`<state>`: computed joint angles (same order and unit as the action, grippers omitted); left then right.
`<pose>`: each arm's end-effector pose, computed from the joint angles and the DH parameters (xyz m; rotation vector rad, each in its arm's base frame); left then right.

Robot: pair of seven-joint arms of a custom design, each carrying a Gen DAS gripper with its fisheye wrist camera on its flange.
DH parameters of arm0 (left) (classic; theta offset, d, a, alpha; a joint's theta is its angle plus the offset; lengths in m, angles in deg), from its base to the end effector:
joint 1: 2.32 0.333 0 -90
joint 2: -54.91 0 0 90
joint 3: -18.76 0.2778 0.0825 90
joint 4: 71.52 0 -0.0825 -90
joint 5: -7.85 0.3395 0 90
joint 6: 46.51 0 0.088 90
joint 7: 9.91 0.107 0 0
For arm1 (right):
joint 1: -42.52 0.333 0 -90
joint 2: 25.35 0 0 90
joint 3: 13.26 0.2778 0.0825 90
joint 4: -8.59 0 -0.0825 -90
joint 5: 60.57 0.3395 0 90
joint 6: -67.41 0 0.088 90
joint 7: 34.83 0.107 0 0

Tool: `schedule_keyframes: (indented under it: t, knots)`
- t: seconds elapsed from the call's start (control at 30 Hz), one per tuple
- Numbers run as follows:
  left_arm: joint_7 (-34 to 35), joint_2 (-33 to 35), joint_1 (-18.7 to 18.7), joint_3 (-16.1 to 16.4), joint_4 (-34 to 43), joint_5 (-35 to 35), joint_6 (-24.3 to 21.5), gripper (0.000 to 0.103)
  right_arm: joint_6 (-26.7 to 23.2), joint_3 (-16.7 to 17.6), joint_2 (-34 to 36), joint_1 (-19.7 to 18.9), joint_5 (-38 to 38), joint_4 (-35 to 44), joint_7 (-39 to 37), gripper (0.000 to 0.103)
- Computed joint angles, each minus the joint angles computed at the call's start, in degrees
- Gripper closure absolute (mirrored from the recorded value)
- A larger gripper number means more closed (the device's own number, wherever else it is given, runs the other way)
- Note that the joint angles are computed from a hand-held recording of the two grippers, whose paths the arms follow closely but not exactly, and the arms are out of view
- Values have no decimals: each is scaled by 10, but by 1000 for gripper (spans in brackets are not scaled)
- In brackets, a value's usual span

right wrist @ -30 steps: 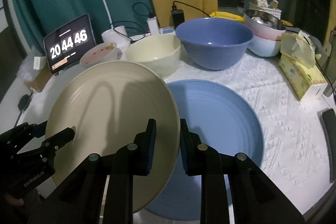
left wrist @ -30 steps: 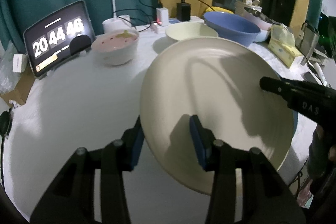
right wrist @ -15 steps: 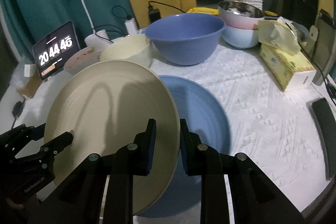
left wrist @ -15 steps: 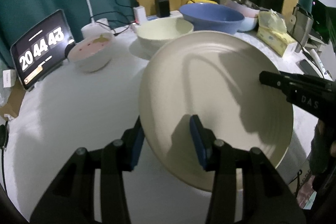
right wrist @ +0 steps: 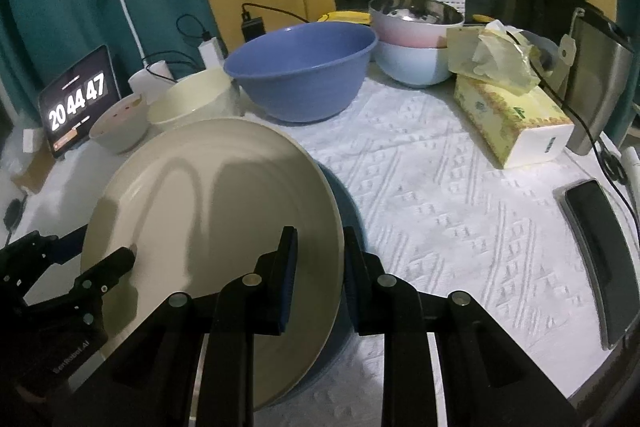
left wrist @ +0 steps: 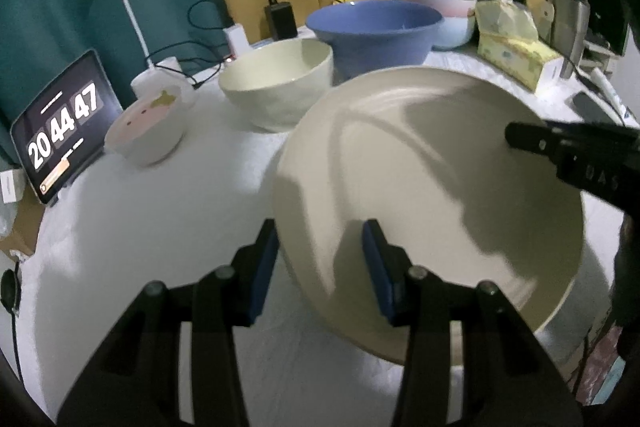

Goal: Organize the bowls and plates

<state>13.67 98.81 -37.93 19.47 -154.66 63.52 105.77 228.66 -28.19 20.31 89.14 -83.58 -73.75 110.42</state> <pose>0.5520 -0.4156 0.2681 -1.5412 1.9606 -0.5921 0.5636 0.4243 0.2891 -1.8469 1.7275 -0.5374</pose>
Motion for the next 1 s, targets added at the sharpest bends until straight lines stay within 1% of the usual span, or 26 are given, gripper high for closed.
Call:
schedule_keyframes:
  t: [0.1, 0.2, 0.33, 0.47, 0.5, 0.53, 0.57, 0.63, 0.67, 0.73, 0.77, 0.8, 0.87, 0.9, 0.97, 1.0]
  knots:
    - [-1, 9, -10, 10, 15, 12, -17, 58, -11, -19, 1, 13, -14, 0, 14, 79]
    - [-3, 8, 3, 2, 12, 0, -10, 58, -12, -26, -5, 16, -30, -11, 29, 78]
    - [0, 7, 18, -8, 5, -29, -9, 57, -9, -21, -11, 8, -38, -24, 36, 78]
    - [10, 8, 29, -16, -3, -56, 12, 57, -14, -4, -10, -5, -30, -25, 31, 77]
    - [8, 7, 27, -13, -4, -57, 16, 57, -14, 4, -9, -12, -23, -25, 26, 76]
    - [1, 6, 26, -10, -7, -57, 25, 56, -9, 9, -9, -16, -19, -28, 23, 70]
    - [-9, 4, 25, -5, -11, -57, 34, 56, -6, 12, -9, -19, -14, -30, 20, 68]
    - [-44, 0, 20, 10, -19, -48, 55, 56, 8, 15, -10, -21, -6, -37, 15, 68]
    - [-50, 2, 23, 10, -17, -51, 62, 56, 12, 14, -10, -21, -1, -38, 13, 68]
    - [-36, 10, 39, -5, -10, -75, 67, 56, 21, 13, -9, -20, 9, -41, 10, 67]
    - [-21, 18, 47, -16, -2, -93, 62, 55, 25, 13, -8, -21, 14, -41, 7, 66]
    - [-14, 23, 55, -22, -1, -107, 74, 54, 32, 18, -7, -25, 22, -42, 0, 66]
    - [-8, 28, 60, -25, -1, -131, 86, 45, 53, 33, -4, -39, 48, -47, -14, 63]
    - [-7, 30, 61, -24, -2, -140, 94, 43, 61, 38, -2, -43, 61, -48, -21, 62]
    - [-3, 36, 66, -25, -3, -160, 117, 35, 76, 52, 0, -54, 87, -50, -38, 60]
    - [-3, 38, 67, -23, -6, -168, 129, 33, 84, 55, 2, -56, 98, -51, -44, 60]
